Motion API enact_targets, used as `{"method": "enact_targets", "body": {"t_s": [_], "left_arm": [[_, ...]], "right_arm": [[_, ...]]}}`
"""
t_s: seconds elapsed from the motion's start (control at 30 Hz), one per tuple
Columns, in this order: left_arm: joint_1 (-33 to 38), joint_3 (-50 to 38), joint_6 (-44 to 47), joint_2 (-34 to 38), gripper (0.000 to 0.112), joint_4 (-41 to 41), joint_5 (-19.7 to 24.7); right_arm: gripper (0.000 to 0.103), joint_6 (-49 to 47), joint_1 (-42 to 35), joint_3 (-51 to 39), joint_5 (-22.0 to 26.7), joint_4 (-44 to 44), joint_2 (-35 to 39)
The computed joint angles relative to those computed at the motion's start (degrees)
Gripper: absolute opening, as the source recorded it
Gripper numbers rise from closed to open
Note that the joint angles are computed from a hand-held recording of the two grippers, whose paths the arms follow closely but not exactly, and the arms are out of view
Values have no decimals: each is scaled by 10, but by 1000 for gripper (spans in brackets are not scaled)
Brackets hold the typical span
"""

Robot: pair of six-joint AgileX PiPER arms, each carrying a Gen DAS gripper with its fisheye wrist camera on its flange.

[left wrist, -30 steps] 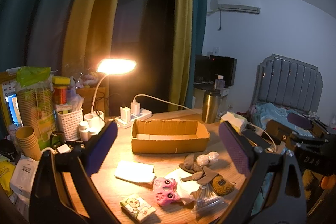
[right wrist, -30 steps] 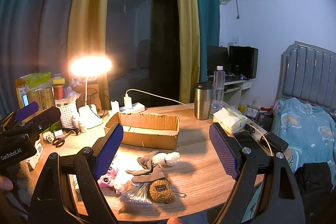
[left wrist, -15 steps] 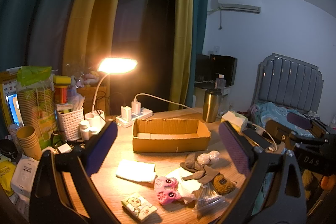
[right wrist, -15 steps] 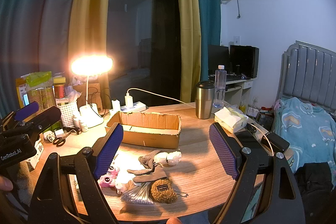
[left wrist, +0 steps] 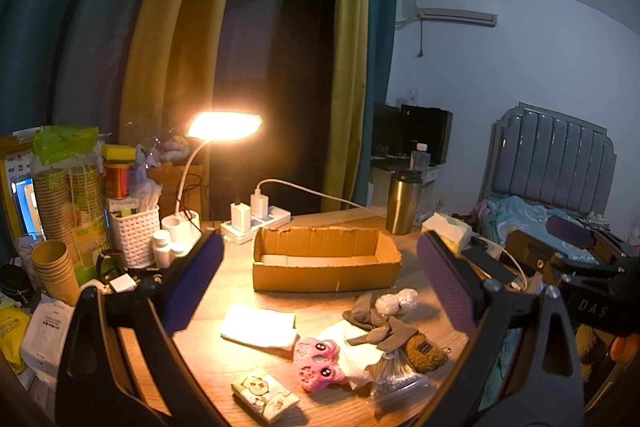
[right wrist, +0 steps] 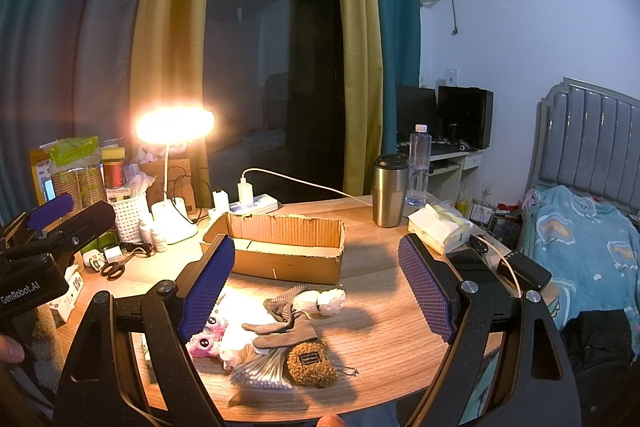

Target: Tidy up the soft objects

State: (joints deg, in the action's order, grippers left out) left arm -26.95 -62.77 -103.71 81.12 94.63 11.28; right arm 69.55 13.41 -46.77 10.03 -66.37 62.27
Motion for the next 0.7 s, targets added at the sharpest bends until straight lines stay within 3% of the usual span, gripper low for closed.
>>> {"method": "enact_targets", "body": {"t_s": [0.7], "left_arm": [[1,-2,6,0,98,-6,-1]], "right_arm": [[86,-13,-1,-1,0,12,0]]}}
